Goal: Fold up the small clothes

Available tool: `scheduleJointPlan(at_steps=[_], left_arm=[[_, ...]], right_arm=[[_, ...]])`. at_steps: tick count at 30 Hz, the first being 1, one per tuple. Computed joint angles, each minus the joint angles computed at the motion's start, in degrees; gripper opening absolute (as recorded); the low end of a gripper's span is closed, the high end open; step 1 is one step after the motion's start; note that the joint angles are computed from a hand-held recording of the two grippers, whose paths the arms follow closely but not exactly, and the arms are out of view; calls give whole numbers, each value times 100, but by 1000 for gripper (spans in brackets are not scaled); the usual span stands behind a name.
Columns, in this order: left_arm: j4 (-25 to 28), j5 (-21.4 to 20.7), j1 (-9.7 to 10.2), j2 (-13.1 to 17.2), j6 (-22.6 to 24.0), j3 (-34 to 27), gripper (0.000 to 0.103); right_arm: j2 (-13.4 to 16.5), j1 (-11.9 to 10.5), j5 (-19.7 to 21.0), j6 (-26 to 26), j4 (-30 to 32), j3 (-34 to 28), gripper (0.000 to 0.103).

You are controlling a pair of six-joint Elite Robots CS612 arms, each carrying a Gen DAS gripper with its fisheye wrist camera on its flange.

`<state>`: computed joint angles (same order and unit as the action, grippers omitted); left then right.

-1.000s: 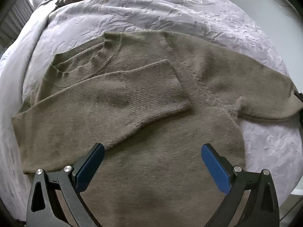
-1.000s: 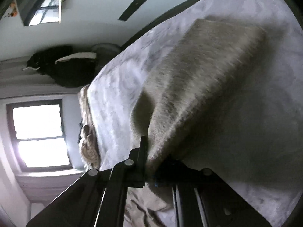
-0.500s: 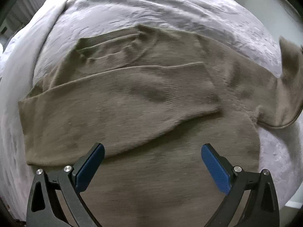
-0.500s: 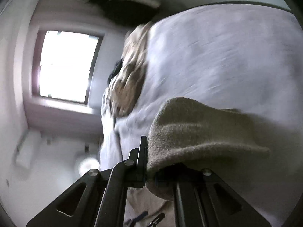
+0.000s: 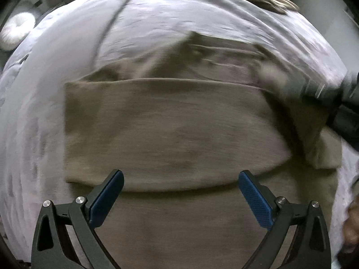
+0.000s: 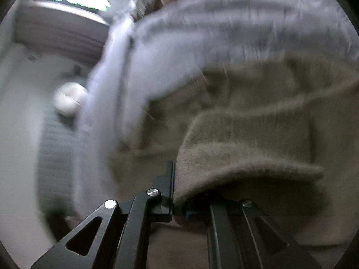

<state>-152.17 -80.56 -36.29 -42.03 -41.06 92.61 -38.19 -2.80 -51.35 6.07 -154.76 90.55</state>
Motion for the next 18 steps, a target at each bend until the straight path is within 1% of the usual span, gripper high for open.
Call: scheduleJointPlan(at_steps=[1, 2, 3, 4, 5, 6, 7, 9, 10, 11, 12, 13, 14, 16, 17, 18], left_arm=[[-43, 31, 42, -21, -55, 61, 102], [-80, 52, 79, -37, -93, 114, 102], [-136, 72, 88, -59, -145, 190, 102], [-178, 82, 116, -70, -163, 236, 102], [-229, 77, 166, -60, -150, 258, 102], [-300, 73, 203, -68, -168, 304, 102], [-354, 60, 262, -37, -133, 292, 102], [-473, 31, 302, -34, -149, 330, 102], [-611, -40, 351, -30, -140, 373, 102], [-737, -127, 391, -29, -154, 409, 102], [-876, -231, 434, -25, -168, 444, 102], [-1006, -330, 496, 1, -151, 444, 102], [-1093, -403, 532, 3, -168, 461, 102], [-1395, -620, 581, -29, -289, 560, 102], [-1625, -801, 637, -32, -324, 593, 102], [-1984, -1046, 706, -16, -370, 640, 102]], right_arm=[[26, 41, -129, 19, 204, -36, 10], [50, 46, -147, 131, 283, -52, 18], [68, 5, -26, 295, 249, -14, 29], [79, -35, 87, 440, 167, 20, 37], [60, -75, 157, 646, 4, 97, 52], [18, -124, 163, 940, -317, 239, 57], [-9, -163, 112, 1196, -592, 346, 57], [-33, -244, -6, 1731, -1036, 474, 57], [-40, -274, -35, 1917, -1200, 521, 57], [-35, -294, -93, 2097, -1318, 522, 47], [-21, -283, -155, 2208, -1380, 465, 18], [-26, -282, -183, 2179, -1351, 432, 7], [-34, -265, -203, 2081, -1284, 381, 8], [-30, -149, -216, 1613, -1205, 228, 8], [-51, -78, -259, 1255, -1094, 166, 8], [-71, 12, -305, 818, -914, 100, 8]])
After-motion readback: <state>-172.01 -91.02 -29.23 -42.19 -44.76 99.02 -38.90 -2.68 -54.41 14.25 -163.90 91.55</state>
